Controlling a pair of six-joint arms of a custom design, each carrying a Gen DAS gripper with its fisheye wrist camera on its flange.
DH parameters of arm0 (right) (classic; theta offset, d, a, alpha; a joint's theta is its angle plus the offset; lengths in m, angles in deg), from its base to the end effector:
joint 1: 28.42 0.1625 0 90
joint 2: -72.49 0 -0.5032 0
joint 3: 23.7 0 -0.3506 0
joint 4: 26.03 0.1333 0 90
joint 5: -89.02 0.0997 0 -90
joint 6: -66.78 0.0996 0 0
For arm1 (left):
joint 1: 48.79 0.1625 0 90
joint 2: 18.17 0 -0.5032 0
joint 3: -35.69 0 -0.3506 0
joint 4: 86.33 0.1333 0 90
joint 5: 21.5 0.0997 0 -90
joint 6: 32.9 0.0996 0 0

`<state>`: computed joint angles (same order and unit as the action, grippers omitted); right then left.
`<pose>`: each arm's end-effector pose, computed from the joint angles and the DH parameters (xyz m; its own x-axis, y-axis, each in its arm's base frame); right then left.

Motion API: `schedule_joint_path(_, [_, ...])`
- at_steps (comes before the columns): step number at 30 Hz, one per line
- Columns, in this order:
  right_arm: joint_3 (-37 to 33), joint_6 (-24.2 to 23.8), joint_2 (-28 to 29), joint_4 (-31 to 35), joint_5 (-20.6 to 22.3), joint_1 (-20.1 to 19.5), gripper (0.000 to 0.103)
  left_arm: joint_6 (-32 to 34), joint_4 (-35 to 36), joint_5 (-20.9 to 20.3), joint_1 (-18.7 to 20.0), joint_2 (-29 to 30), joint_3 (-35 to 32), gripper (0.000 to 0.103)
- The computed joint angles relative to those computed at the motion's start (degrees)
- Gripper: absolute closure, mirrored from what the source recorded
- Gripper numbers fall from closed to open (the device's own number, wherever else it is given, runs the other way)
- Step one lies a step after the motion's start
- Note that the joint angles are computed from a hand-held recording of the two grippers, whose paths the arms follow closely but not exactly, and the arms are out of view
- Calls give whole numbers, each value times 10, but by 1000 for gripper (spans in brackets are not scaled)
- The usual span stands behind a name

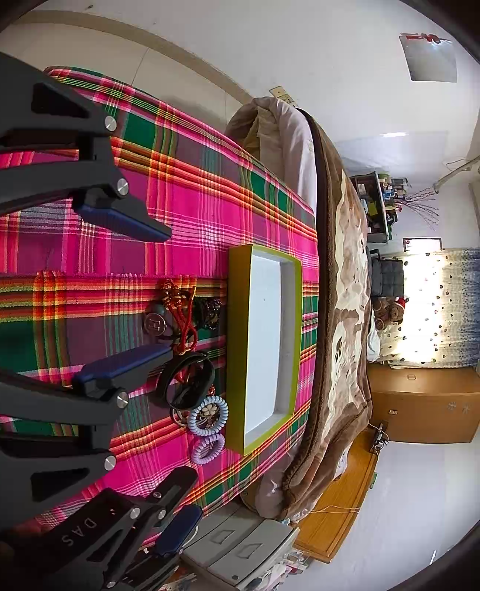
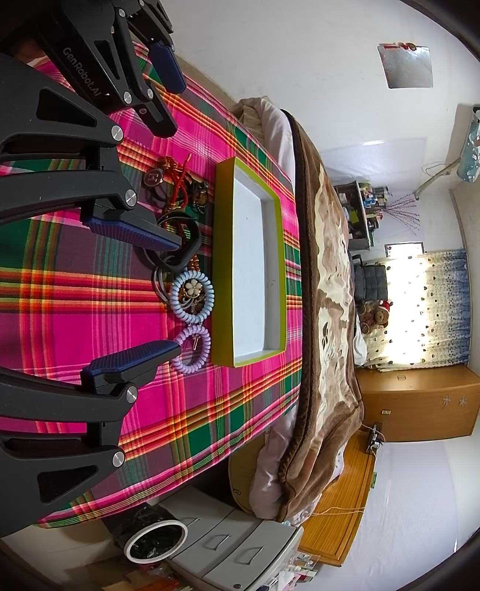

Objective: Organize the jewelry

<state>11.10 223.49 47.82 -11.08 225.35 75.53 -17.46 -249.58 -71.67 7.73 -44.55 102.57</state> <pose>0.2577 -0.7834 0.1914 -0.7202 0.2684 0.6397 -0.4213 0.5634 -0.7107 -0.3004 -0.8115 0.1480 -0.6781 0.3165 -0.6633 0.6686 0.6403 -0.3780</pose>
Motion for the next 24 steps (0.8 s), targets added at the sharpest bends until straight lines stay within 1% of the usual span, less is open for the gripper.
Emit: schedule_joint_path(24, [-4,1,2,5,0,-1,52,-1,4,0,1,1,-2,44])
